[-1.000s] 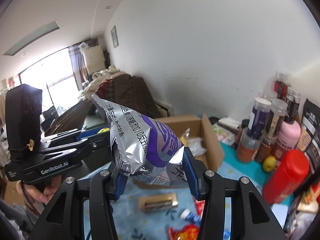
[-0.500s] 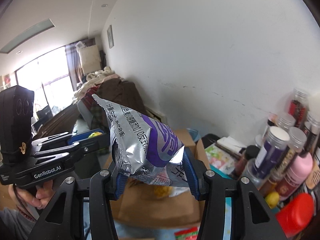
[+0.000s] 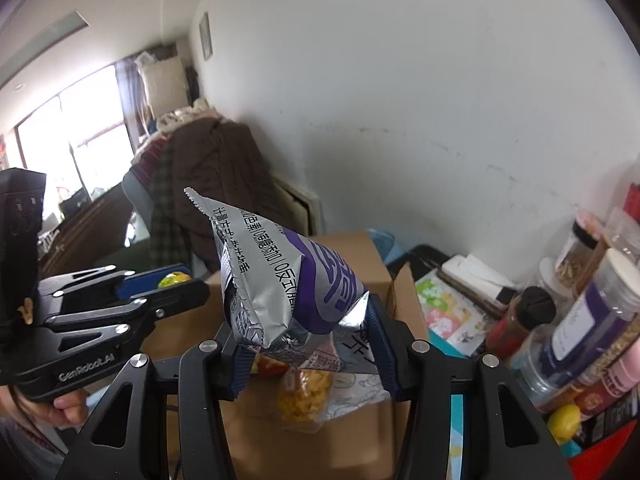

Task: Organize snacks
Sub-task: 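Lower the lollipop and snack bag into the box and open both tools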

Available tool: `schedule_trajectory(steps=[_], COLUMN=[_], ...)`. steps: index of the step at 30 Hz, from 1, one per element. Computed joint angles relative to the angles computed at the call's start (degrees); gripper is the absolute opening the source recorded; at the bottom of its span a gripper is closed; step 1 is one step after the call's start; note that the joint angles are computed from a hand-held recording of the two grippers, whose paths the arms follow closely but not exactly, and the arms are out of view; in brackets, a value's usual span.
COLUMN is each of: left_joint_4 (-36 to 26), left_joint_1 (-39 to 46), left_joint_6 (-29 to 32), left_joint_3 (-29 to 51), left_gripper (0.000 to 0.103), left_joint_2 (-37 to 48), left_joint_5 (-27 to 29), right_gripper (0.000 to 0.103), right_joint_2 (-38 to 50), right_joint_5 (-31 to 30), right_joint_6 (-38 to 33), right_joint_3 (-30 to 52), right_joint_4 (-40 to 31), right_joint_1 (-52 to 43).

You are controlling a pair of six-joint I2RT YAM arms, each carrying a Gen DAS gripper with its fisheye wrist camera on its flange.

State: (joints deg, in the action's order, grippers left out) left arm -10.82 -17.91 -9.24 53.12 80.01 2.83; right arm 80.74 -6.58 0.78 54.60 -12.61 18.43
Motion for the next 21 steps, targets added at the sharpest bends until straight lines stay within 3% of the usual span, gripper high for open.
schedule_trajectory(steps=[10, 21], left_joint_4=[-3.2, -10.1], left_joint_1=[1.6, 0.8], left_joint_6=[1.0, 1.2], left_joint_3=[4.0, 9.2], left_gripper=[0.024, 0.024], left_joint_2=[8.5, 14.6], left_joint_5=[-2.0, -3.3], right_gripper=[0.050, 0.053], right_joint_2=[11.6, 13.7], right_joint_5=[1.0, 8.9], right_joint_6=[-2.2, -4.2], right_joint_3=[5.3, 5.8], right_joint_4=[-1.9, -2.1], right_joint_1=[1.3, 4.6])
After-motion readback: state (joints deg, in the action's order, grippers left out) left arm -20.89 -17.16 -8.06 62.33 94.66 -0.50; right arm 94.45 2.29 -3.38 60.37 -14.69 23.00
